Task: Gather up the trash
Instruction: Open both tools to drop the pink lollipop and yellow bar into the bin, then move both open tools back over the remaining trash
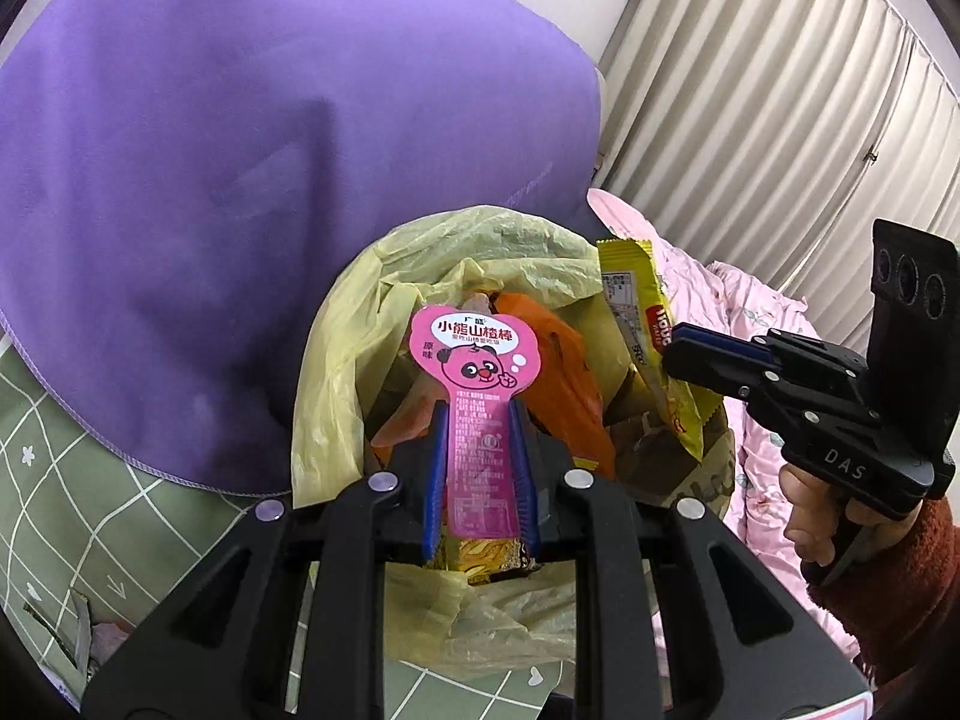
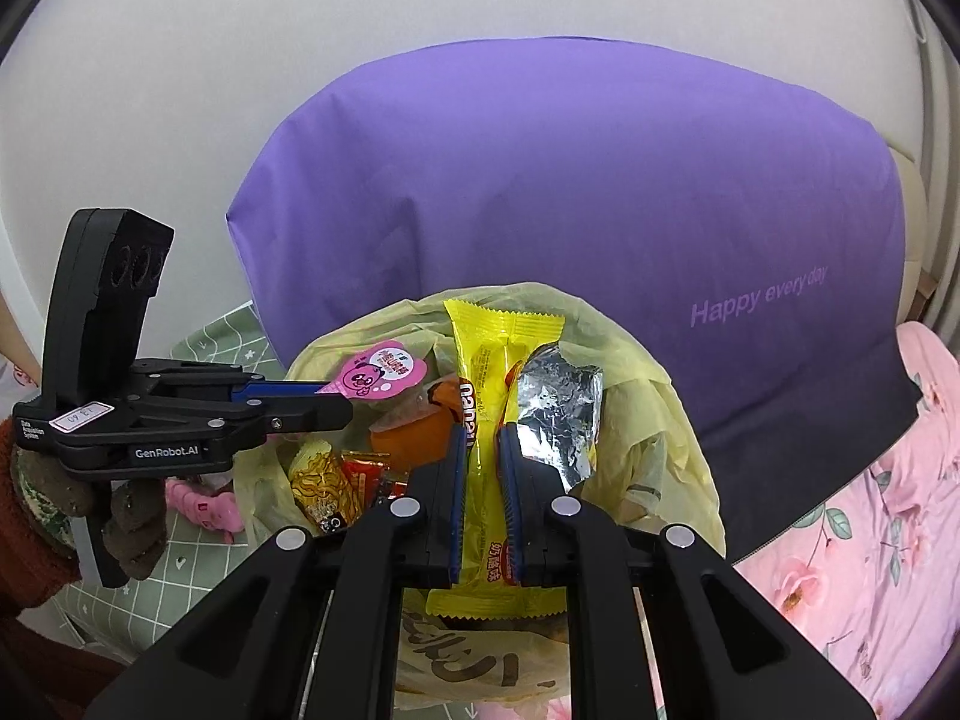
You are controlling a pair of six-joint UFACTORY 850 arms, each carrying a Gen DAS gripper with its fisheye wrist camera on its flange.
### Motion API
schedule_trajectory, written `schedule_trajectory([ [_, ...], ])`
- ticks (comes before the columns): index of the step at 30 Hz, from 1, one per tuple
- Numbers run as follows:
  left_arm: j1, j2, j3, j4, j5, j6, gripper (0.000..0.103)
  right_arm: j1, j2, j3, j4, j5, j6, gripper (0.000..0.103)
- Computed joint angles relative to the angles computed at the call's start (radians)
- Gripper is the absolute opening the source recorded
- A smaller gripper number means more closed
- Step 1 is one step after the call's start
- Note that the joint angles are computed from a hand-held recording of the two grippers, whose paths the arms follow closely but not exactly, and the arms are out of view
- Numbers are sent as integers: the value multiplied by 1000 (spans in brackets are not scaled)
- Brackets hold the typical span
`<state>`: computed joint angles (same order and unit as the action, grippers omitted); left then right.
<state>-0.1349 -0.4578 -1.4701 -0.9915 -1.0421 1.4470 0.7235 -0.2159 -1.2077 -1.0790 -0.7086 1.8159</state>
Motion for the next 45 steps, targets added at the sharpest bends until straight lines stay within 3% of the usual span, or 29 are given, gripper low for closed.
schedule_trajectory([
  [3,6,-10,-12,-7,-18,4,35,8,-14,-17,10,-25,-19,16],
  [5,27,-9,-14,-24,-47,6,39,15,-28,-32,22,-49,-44,32],
  [7,44,-5,-12,-45,-61,14,44,19,-44,-50,40,-66,-68,38],
  [13,125,20,18,-115,-81,71,45,39,-83,-100,58,-126,-95,39],
  [18,204,4,27,-138,-41,73,47,52,-117,-152,43,-133,-91,39],
  [30,395,-104,-11,-83,232,29,47,66,-299,-369,71,2,-152,39],
  [39,450,-237,-150,30,267,-100,47,67,-499,-610,268,87,-425,39],
  [45,470,-217,-97,86,258,-60,47,49,-608,-740,464,133,-621,39],
])
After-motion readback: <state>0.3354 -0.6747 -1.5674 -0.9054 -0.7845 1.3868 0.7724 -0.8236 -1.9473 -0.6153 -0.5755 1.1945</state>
